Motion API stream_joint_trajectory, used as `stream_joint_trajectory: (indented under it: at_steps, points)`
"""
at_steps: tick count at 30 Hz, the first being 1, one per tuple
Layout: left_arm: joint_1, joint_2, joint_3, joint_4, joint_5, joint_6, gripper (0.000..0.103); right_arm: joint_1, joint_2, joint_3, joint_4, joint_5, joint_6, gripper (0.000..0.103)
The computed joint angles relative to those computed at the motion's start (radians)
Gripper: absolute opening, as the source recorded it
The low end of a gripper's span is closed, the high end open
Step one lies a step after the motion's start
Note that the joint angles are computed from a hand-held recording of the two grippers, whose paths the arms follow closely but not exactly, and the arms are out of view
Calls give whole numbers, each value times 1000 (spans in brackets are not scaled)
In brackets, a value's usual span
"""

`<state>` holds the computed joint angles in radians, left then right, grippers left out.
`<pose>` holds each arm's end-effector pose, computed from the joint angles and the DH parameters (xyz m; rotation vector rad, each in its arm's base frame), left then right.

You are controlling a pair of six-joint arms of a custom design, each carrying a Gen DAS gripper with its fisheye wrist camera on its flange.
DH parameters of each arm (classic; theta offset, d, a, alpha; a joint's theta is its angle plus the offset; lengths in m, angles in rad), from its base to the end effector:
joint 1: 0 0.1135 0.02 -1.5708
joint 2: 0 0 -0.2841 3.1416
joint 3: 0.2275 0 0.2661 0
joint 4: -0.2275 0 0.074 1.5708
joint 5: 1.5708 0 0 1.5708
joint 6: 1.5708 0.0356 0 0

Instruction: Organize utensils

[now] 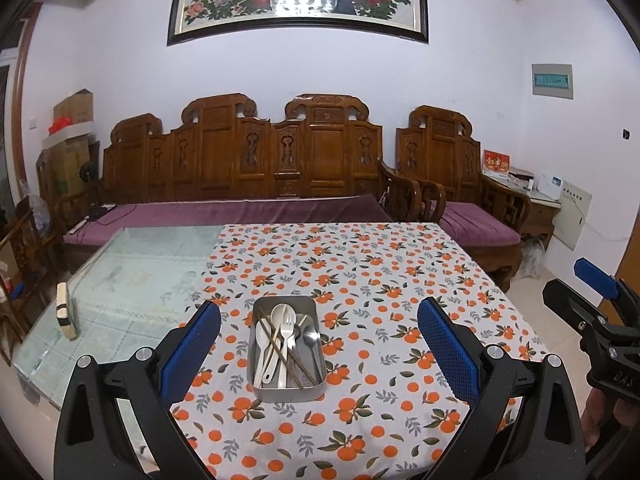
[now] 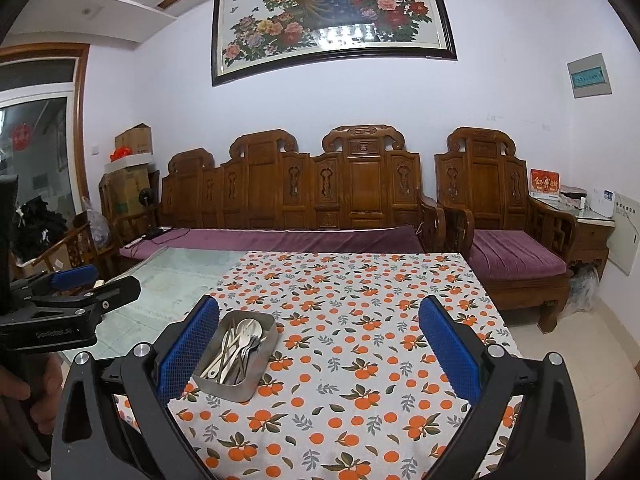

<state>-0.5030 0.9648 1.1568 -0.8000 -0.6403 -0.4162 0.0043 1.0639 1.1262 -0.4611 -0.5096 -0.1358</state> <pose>0.1727 -0.0707 0.3968 -0.2618 2.0324 0.1321 0.2338 0.0184 0.3971 -0.4631 1.8824 0.4131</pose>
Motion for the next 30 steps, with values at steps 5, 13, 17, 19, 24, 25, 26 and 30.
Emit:
stream_joint_trajectory:
  at_steps: [5, 13, 17, 19, 24, 25, 26, 30]
  points:
    - [-9, 0, 1, -4, -9, -3, 95, -2, 1, 0, 0, -2, -1, 101]
    - [-15, -2, 2, -13, -15, -1, 95, -1, -5, -7, 4, 4, 6, 101]
    - [-18, -2, 1, -13, -15, -3, 95, 3, -6, -10, 8, 9, 8, 101]
    - [-20, -3, 1, -13, -18, -4, 95, 2, -5, -10, 8, 7, 8, 101]
    - [-20, -1, 2, -13, -18, -3, 95, 0, -4, -8, 6, 3, 8, 101]
    - [-21, 1, 2, -13, -19, -4, 95, -1, -4, -8, 6, 3, 7, 101]
    - [-21, 0, 2, -12, -19, -4, 95, -1, -2, -8, 8, 4, 7, 101]
    - [-25, 0, 3, -13, -21, -5, 95, 3, -4, -9, 10, 5, 11, 101]
